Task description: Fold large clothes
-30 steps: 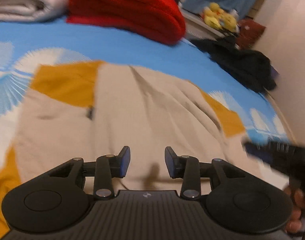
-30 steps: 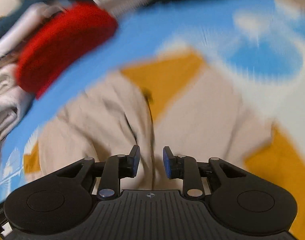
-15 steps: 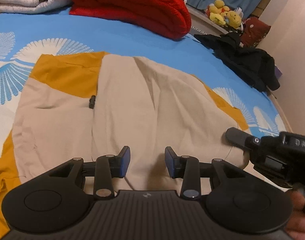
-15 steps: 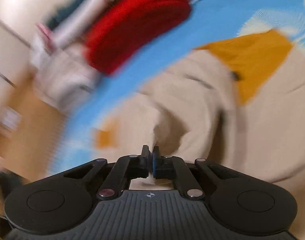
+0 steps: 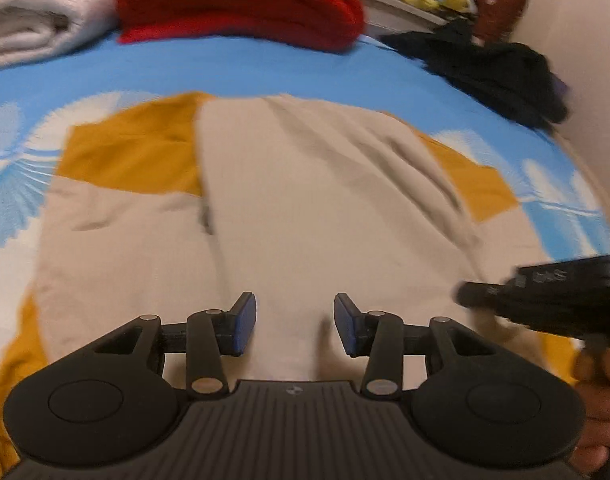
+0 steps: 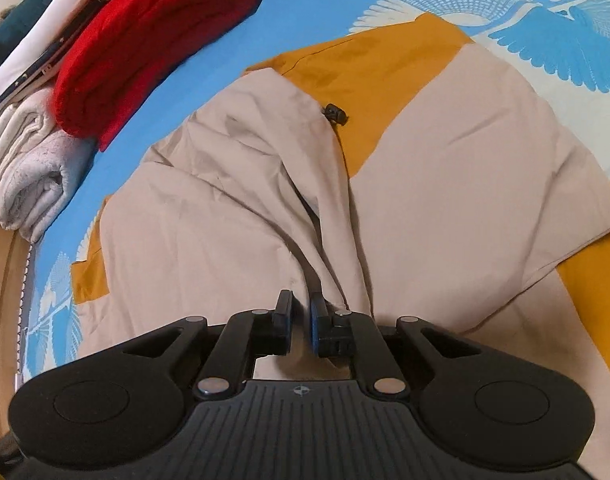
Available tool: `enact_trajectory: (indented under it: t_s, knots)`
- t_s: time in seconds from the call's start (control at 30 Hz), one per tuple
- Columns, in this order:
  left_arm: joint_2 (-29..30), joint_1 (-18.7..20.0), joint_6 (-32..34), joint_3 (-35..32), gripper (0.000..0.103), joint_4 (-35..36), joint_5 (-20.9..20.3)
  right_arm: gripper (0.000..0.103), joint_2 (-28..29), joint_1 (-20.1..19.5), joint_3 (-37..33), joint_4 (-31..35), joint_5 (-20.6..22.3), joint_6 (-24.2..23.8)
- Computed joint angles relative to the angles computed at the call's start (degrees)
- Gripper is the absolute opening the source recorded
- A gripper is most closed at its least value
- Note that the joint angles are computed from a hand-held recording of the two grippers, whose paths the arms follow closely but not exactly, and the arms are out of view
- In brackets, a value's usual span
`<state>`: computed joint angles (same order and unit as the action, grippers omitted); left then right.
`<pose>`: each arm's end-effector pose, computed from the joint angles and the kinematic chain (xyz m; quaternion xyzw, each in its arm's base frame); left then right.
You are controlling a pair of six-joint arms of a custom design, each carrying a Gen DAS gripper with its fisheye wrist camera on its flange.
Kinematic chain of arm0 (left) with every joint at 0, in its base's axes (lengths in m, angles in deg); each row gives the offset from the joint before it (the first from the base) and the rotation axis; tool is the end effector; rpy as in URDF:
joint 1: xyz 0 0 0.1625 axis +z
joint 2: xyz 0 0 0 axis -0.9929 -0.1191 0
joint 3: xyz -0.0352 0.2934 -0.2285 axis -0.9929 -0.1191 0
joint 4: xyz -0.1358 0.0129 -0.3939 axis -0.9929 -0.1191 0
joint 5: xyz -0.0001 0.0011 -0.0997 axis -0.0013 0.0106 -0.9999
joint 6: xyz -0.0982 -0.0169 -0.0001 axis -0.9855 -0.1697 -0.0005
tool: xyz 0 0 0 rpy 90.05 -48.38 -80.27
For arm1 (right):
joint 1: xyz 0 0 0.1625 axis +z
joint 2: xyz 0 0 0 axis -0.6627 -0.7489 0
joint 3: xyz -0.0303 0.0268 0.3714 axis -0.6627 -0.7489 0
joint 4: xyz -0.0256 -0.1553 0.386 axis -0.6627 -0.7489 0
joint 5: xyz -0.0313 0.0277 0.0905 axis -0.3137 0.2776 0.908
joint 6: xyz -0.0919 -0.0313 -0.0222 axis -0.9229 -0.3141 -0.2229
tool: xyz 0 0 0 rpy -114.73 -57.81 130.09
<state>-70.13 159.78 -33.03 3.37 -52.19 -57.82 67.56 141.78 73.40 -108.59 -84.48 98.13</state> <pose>-0.0123 -0.8382 0.2076 0.1746 0.9214 -0.2413 0.2497 0.2298 -0.7703 -0.0009 -0.1161 -0.9284 0.3190 0.1509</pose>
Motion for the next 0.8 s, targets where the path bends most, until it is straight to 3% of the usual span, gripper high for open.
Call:
enact_trajectory:
  t_s: [0.07, 0.1, 0.17, 0.2, 0.27, 0.33, 0.43, 0.47, 0.5, 0.57, 0.63, 0.8]
  knots:
    - [1.07, 0.16, -1.23, -2.30, 0.054, 6.95, 0.98, 0.009, -0.48, -0.03, 0.22, 0.52, 0.05, 0.29]
    - [2.01, 0.00, -1.35, -3.46, 0.054, 10.11, 4.07, 0.010, -0.29, -0.32, -0.17, 0.76, 0.23, 0.36]
    - [2.83, -0.29, -0.80, -3.40, 0.055, 9.90, 9.45, 0.012, 0.18, -0.07, -0.92, 0.71, -0.18, 0.53]
    - [2.89, -0.15, -1.41, -3.59, 0.055, 9.21, 10.01, 0.015, 0.11, 0.30, -0.90, 0.15, -0.91, -0.18]
    - [2.81, 0.52, -4.73, -5.12, 0.055, 8.70, 8.26, 0.023, 0.79, 1.13, -1.70, -2.33, -2.25, -3.33]
    - [2.71, 0.96, -8.13, -6.12, 0.055, 8.06, 6.67, 0.040, 1.40, 1.95, -2.21, -5.57, -3.65, -7.67]
    - [2.84, 1.91, -13.19, -7.94, 0.053, 10.93, 3.32, 0.043, 1.66, 2.37, -2.17, -8.72, -4.27, -11.20]
    - [2.93, 2.16, -14.17, -8.29, 0.046, 12.08, 2.69, 0.043, 1.21, 2.06, -1.75, -8.14, -3.08, -10.52]
    - [3.08, 2.21, -14.34, -8.42, 0.026, 12.59, 2.59, 0.043, 0.83, 1.73, -1.45, -7.02, -2.04, -9.31]
    - [2.89, 1.92, -13.22, -7.44, 0.005, 11.35, 3.49, 0.043, 0.12, 0.80, -1.10, -3.05, -0.56, -4.39]
    - [2.71, 1.76, -11.45, -6.83, 0.002, 8.60, 4.21, 0.043, 0.12, 0.37, -1.38, -0.45, -1.27, -1.96]
    - [3.54, 1.31, -10.38, -7.55, 0.005, 6.34, 10.73, 0.043, -0.41, -0.06, -0.92, 0.86, 0.89, -0.97]
